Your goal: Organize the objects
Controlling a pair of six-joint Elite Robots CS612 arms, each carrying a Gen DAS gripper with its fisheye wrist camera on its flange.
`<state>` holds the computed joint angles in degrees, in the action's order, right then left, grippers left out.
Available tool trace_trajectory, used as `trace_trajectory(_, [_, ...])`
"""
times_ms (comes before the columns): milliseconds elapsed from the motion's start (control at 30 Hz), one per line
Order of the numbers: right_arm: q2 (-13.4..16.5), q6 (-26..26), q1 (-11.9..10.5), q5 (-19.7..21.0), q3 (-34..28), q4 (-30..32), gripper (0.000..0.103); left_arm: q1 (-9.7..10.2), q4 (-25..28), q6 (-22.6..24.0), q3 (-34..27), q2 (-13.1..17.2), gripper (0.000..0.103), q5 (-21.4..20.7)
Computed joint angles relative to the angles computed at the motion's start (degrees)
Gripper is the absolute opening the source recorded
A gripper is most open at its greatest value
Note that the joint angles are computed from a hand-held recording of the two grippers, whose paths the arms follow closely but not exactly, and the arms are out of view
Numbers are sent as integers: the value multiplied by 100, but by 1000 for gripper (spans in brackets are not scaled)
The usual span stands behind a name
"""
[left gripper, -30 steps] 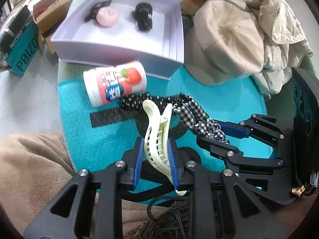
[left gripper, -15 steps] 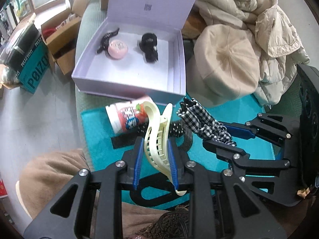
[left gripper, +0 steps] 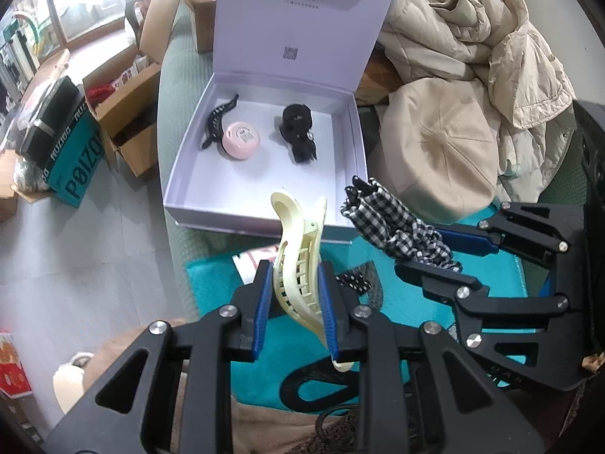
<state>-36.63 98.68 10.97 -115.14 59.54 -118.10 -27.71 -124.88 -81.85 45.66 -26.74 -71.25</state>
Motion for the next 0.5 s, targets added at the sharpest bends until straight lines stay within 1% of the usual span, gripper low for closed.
trace_trajectory(100, [-81, -42, -48, 29, 133, -15, 28, 59, 81, 126, -52, 22, 23, 18])
trace_trajectory(500, [-399, -98, -219, 146, 763, -274, 28, 281, 485, 510, -557, 277, 23, 127])
